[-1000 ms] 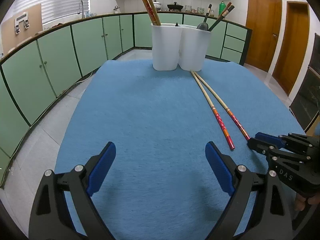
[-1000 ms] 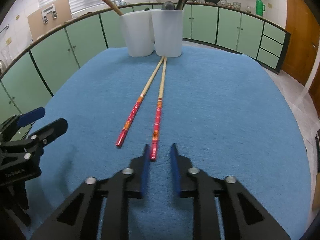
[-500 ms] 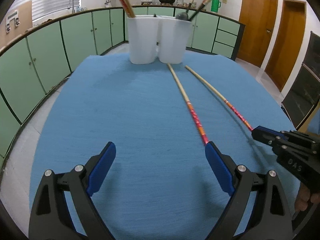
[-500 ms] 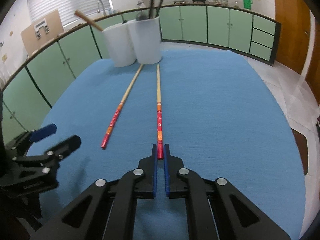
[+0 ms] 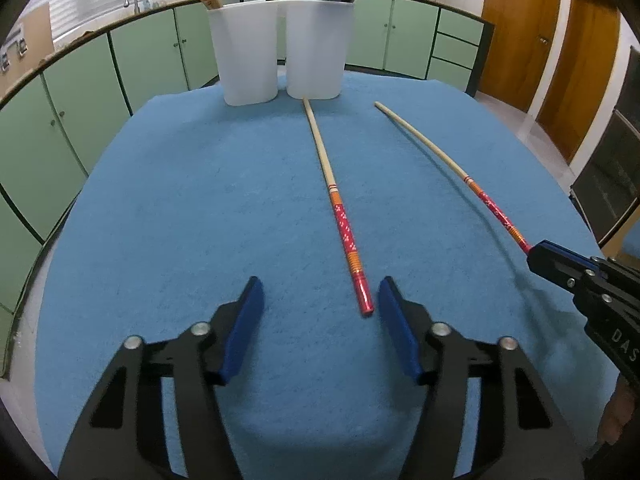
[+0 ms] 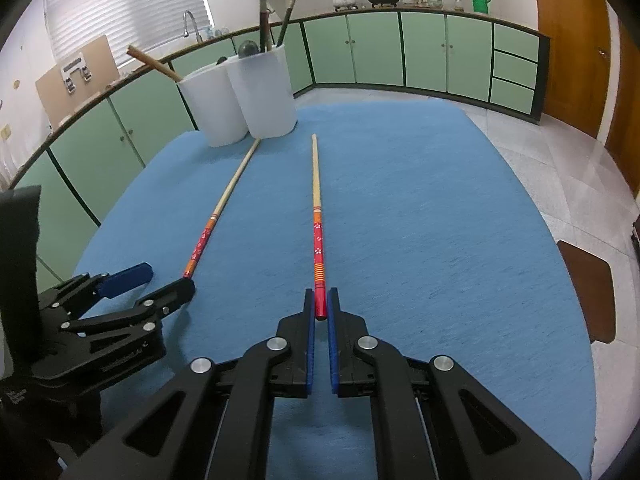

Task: Organize utensils
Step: 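Grasp a red-patterned chopstick with the right tool while the left tool grasps the other, then carry both red-patterned chopsticks over the white holder and open both tools to drop them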

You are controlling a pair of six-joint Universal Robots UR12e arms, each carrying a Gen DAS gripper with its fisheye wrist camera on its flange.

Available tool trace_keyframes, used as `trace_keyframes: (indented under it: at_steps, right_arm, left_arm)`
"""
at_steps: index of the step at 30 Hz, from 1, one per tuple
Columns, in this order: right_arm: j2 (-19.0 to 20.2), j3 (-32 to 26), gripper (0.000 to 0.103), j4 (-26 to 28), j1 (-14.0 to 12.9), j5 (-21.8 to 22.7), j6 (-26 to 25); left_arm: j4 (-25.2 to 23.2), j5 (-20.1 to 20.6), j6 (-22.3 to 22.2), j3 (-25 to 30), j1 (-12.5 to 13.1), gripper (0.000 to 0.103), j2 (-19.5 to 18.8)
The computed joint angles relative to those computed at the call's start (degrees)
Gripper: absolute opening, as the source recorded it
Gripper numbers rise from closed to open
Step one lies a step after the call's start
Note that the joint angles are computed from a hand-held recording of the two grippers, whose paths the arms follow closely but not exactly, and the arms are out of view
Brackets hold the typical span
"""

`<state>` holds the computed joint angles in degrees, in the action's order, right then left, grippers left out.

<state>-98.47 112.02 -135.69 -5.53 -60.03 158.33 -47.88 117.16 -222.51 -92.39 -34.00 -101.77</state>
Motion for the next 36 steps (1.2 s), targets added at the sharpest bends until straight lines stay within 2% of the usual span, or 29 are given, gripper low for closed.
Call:
trace_keyframes:
  at_steps: [5,7,8,20,27,36]
  right_arm:
    - [0.18,0.02,0.006,-0.12,-0.41,0.43,0.42]
    - [0.20,0.03,0.006,-0.17,-0.56,0.50,0.59]
    - [0.20,0.05,0.006,-0.22,-0.61,0.52,0.61]
    - [-0.69,0.02,0.006,-1.76,-0.74,0.80,0.05]
    - [-2.01,-0.02,0.006,-3.63,-0.93,1.59,-0.97]
    - [-3.16,-2.18,0.006,-5.32,-1.94,5.81,-0.06]
  left_arm:
    - [-0.41,0.47,0.08,0.99,-0.42,0.027,-0.69]
    - [-0.35,0.67,0.68,1.40,-0.73,0.011,-1.08]
    - [-0.33,0.60,0.97,1.56,-0.82,0.007,-1.22]
    - [1.08,1.49,0.32,0.46,-1.34,0.005,0.30]
    - [3.10,5.80,2.67,0.58,-2.48,0.005,2.30]
    - [8.74,11.12,7.21,1.63,-3.79,0.005,3.91]
